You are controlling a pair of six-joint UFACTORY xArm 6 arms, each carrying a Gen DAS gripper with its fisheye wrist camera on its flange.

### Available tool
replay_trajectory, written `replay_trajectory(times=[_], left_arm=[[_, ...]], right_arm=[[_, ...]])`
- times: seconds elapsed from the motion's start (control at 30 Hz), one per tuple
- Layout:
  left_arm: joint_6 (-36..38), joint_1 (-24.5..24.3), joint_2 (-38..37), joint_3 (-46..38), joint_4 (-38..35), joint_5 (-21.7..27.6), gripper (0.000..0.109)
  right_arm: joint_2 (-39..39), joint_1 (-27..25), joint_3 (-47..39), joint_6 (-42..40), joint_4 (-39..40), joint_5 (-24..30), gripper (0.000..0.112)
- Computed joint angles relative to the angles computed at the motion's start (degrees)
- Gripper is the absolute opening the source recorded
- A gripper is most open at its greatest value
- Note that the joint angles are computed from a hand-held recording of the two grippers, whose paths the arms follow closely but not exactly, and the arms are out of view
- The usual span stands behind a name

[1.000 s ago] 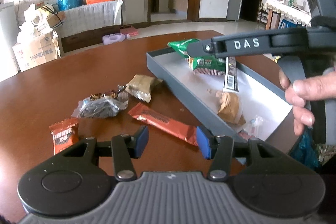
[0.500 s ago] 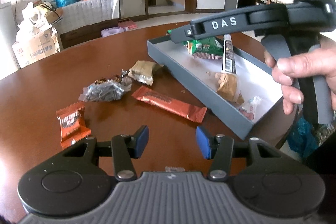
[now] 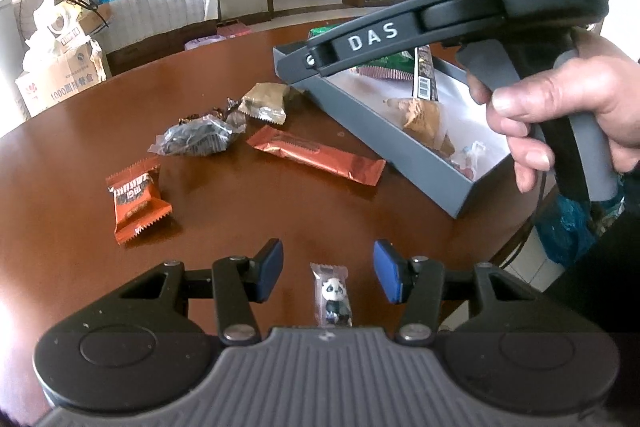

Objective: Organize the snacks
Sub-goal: 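Move the left tool to the small panda candy while the right tool moves over the orange bar, then close the left tool on the panda candy while the right tool grasps the orange bar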

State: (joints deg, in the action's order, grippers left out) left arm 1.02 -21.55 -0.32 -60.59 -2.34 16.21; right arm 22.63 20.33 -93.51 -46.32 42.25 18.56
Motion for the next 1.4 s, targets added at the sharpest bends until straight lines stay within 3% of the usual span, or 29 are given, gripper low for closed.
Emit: replay_trajectory(times=[0.5,1.0,1.3,1.4], left_arm=[[1.65,0.18,1.01,-0.20,-1.55,3.01,0.050],[2.76,0.45,1.96,0.20,-2.31,0.70,0.050],[2.82,0.37,1.65,0.76,-2.27,0.11,0.050],[2.78,0.34,1.61,0.88,-2.42,-0.16,0.041]], right_arm=[[3.95,0.25,-4.14,5.66,-11.62,10.12,0.064],[6.99,0.62,-6.30,10.76,-19.50,11.69,0.060],[7.45,0.78,-6.65,10.52,-20.65,11.97,0.049],[7.69,0.69,-7.16,10.44,-20.43,12.39,0.047]])
